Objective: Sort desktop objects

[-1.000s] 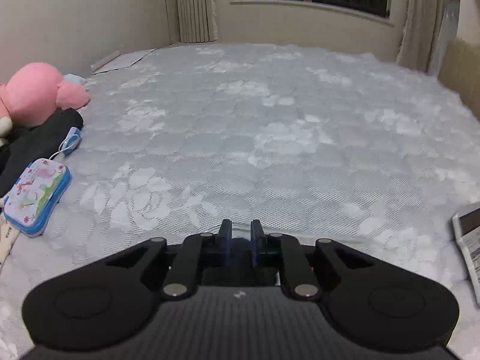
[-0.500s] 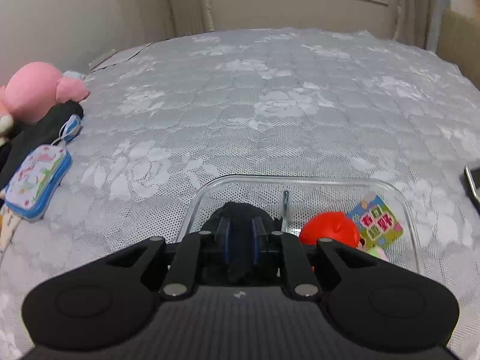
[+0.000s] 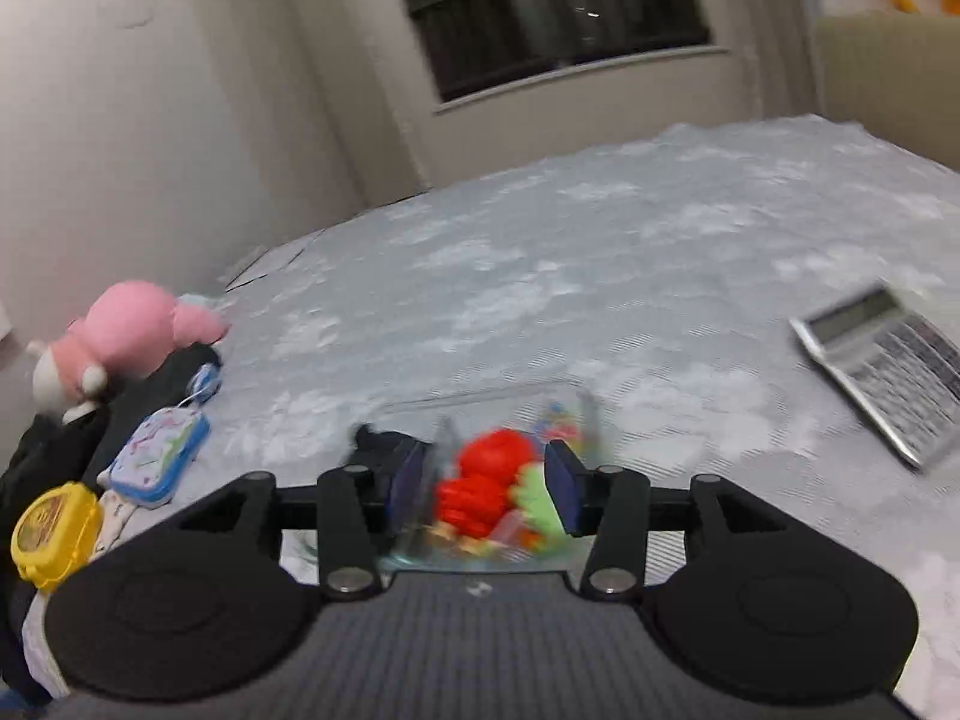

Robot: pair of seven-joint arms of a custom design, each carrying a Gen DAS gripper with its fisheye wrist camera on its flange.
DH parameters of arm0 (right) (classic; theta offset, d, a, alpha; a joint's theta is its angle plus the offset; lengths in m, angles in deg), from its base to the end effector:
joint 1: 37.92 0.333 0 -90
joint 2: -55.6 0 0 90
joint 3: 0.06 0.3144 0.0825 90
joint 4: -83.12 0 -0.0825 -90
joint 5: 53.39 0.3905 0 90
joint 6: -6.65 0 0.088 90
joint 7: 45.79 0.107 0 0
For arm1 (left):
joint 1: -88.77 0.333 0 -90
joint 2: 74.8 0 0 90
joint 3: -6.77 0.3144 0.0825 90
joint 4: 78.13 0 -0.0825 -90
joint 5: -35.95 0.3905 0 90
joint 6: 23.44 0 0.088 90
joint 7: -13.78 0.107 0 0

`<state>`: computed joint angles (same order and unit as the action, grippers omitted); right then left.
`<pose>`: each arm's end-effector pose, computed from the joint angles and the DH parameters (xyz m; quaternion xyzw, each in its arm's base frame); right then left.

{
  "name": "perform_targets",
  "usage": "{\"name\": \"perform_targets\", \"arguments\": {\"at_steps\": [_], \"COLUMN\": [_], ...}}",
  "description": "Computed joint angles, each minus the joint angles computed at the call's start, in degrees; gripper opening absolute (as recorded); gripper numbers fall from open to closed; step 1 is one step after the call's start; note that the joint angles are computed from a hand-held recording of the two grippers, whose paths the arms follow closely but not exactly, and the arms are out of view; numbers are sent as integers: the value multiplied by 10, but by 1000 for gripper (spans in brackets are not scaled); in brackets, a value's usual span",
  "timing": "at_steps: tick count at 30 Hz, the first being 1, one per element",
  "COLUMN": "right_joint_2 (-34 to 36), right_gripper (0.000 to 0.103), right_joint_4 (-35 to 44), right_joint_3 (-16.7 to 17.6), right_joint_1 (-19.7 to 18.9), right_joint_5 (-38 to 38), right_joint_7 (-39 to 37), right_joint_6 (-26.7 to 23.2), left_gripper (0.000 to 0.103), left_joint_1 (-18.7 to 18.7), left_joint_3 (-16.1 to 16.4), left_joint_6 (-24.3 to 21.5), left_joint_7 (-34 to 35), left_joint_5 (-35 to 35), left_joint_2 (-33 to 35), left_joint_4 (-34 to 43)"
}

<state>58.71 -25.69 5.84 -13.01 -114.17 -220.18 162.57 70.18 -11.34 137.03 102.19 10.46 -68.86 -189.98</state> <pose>0.5194 0.3456 0.5403 -0.5162 0.7052 -0.2428 0.4212 0.5234 -0.3565 0.5075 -0.5706 0.7235 -0.3885 0.0115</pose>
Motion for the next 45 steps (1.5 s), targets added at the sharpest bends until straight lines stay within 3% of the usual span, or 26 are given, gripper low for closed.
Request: {"name": "perform_targets", "arguments": {"at_steps": [4,7,10,13,18,21,24,25,26,28,32,35,40,42,45], "right_joint_2": [4,28,81,145,248,300,304,303,305,313,372,416,340,333,371], "right_gripper": [48,40,40,49,49,67,61,49,47,46,45,45,46,46,46], "right_joint_4": [-7,9,53,145,340,422,416,415,422,449,565,642,531,542,633], "right_joint_3": [-5,-12,13,46,24,31,6,-5,-17,-45,-87,-90,-58,-61,-67], "right_joint_1": [-10,-20,-48,-71,-38,-40,-21,-12,0,30,88,100,60,64,81], "right_joint_5": [50,104,304,435,462,521,531,528,521,486,408,405,472,462,439], "right_joint_7": [-38,-75,-260,-405,-509,-573,-567,-564,-565,-571,-586,-611,-615,-649,-727], "right_joint_6": [-2,31,76,15,-186,-254,-225,-219,-226,-253,-353,-408,-332,-367,-478], "left_gripper": [96,97,97,97,97,98,98,98,98,98,98,98,98,98,98], "left_joint_1": [-6,-6,-5,-1,6,9,11,12,12,12,10,7,2,1,-1], "left_joint_3": [4,1,0,-2,1,3,3,4,4,6,6,7,10,9,6], "left_joint_6": [-2,-6,-10,-6,-1,-3,-8,-9,-10,-10,-11,-10,-8,-9,-16], "left_joint_7": [-42,-39,-31,-11,42,64,85,91,95,99,107,114,119,130,158], "left_joint_5": [39,41,35,8,-59,-102,-130,-137,-141,-150,-160,-162,-158,-169,-194], "left_joint_2": [6,2,0,-8,-23,-20,-19,-19,-20,-22,-25,-30,-38,-35,-28], "left_joint_4": [10,8,5,-5,-28,-27,-27,-28,-29,-31,-34,-39,-46,-42,-34]}}
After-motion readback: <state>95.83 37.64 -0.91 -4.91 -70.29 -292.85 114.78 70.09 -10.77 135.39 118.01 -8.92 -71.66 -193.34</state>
